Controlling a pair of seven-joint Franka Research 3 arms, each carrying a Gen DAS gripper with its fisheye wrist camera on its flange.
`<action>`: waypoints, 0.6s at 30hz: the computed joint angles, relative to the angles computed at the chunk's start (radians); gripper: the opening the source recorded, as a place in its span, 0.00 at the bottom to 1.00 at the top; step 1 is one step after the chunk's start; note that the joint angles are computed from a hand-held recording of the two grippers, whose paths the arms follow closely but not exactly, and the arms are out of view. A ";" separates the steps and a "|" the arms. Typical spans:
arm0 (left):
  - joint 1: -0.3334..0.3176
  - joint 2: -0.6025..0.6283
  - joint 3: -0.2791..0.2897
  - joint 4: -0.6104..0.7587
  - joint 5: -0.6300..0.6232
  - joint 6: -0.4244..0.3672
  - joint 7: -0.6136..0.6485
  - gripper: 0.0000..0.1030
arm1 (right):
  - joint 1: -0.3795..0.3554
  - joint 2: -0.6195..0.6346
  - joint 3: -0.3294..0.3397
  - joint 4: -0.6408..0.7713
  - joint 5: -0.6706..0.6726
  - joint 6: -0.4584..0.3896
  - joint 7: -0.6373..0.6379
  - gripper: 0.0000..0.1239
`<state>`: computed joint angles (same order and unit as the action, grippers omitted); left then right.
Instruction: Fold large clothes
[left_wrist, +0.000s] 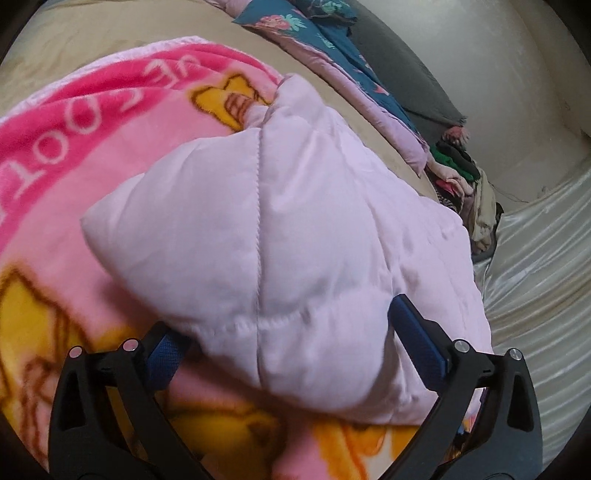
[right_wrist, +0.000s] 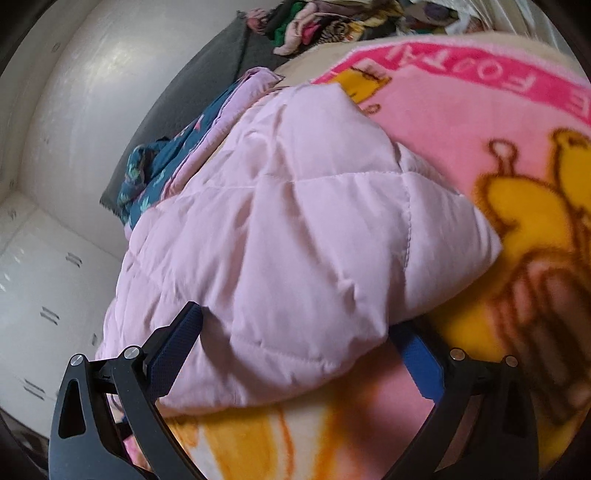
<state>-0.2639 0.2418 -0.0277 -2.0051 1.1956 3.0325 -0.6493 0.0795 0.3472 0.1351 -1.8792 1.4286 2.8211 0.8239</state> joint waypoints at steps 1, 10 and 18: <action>-0.003 0.010 0.008 0.009 0.015 0.007 -0.023 0.92 | -0.002 0.008 0.002 0.009 0.013 0.002 -0.005 0.80; -0.012 0.043 0.027 0.050 0.119 0.019 -0.102 0.86 | -0.020 0.058 0.023 0.077 0.113 -0.002 -0.112 0.76; -0.009 0.008 -0.040 0.054 -0.018 -0.140 0.155 0.58 | 0.026 0.019 0.009 0.064 0.186 0.060 -0.338 0.42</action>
